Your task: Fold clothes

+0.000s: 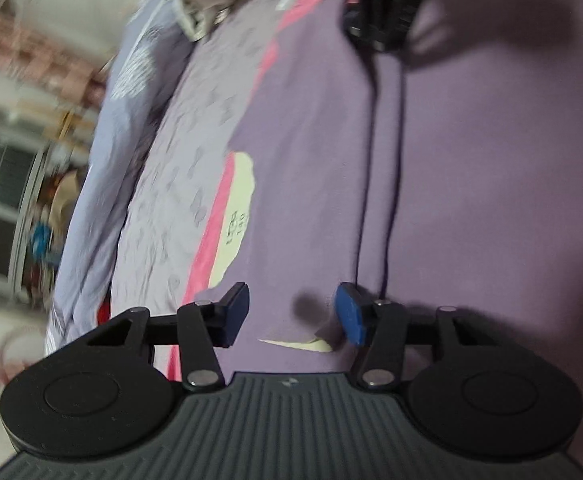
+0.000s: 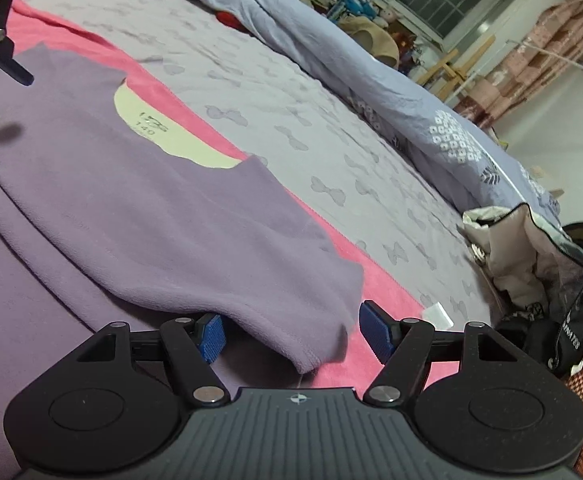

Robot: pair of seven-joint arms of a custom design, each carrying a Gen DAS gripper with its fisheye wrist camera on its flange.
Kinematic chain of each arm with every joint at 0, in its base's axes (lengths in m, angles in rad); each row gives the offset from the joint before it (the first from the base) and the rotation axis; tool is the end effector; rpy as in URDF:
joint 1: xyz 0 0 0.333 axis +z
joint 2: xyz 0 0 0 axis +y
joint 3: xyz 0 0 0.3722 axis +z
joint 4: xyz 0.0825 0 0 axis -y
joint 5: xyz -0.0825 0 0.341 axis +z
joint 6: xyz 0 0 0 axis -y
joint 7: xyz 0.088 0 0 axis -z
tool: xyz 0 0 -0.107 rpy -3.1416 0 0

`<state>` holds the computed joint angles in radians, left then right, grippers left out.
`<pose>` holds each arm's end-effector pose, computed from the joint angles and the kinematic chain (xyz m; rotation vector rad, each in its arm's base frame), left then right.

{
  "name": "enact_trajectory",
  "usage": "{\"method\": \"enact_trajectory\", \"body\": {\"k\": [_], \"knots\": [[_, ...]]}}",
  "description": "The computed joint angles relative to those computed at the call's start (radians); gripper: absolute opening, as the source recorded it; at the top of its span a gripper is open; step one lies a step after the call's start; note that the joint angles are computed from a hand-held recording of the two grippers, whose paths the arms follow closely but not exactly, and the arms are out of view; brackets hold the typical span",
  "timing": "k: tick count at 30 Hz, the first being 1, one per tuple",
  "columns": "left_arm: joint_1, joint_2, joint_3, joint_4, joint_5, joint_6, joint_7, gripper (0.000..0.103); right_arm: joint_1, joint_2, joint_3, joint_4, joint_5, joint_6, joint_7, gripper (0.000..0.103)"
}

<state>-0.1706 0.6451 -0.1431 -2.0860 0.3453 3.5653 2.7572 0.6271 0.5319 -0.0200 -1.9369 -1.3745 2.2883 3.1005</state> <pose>0.5950 -0.2216 0.2983 0.2810 2.3199 -0.4389 0.5201 0.3356 0.2873 -2.0631 1.7634 -1.3504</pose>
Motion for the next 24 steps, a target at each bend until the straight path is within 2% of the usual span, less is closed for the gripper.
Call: {"method": "enact_trajectory", "body": {"k": [1, 5, 8, 12, 15, 19, 22, 24], "knots": [[0.012, -0.003, -0.011, 0.006, 0.017, -0.024, 0.003, 0.054, -0.004, -0.005, 0.001, -0.004, 0.010, 0.005, 0.011, 0.069], [0.099, -0.011, -0.120, 0.049, 0.040, -0.179, -0.065, 0.058, -0.038, -0.044, 0.000, -0.033, 0.040, 0.078, 0.138, 0.069], [0.083, -0.012, -0.108, 0.057, 0.028, -0.189, -0.084, 0.058, -0.060, -0.063, -0.006, -0.042, 0.056, 0.122, 0.219, 0.069], [0.063, -0.009, -0.080, 0.060, 0.040, -0.181, -0.071, 0.057, -0.066, -0.065, -0.010, -0.036, 0.070, 0.122, 0.231, 0.069], [0.082, -0.019, -0.107, 0.070, 0.044, -0.243, -0.071, 0.051, -0.074, -0.069, -0.009, -0.041, 0.089, 0.141, 0.243, 0.070], [0.101, -0.034, -0.127, 0.076, 0.055, -0.297, -0.037, 0.051, -0.091, -0.084, -0.015, -0.064, 0.120, 0.192, 0.319, 0.070], [0.082, -0.043, -0.101, 0.075, 0.052, -0.311, -0.015, 0.054, -0.107, -0.098, -0.026, -0.087, 0.136, 0.241, 0.400, 0.071], [0.084, -0.038, -0.105, 0.085, 0.045, -0.325, -0.002, 0.054, -0.116, -0.106, -0.033, -0.099, 0.138, 0.269, 0.452, 0.071]]}}
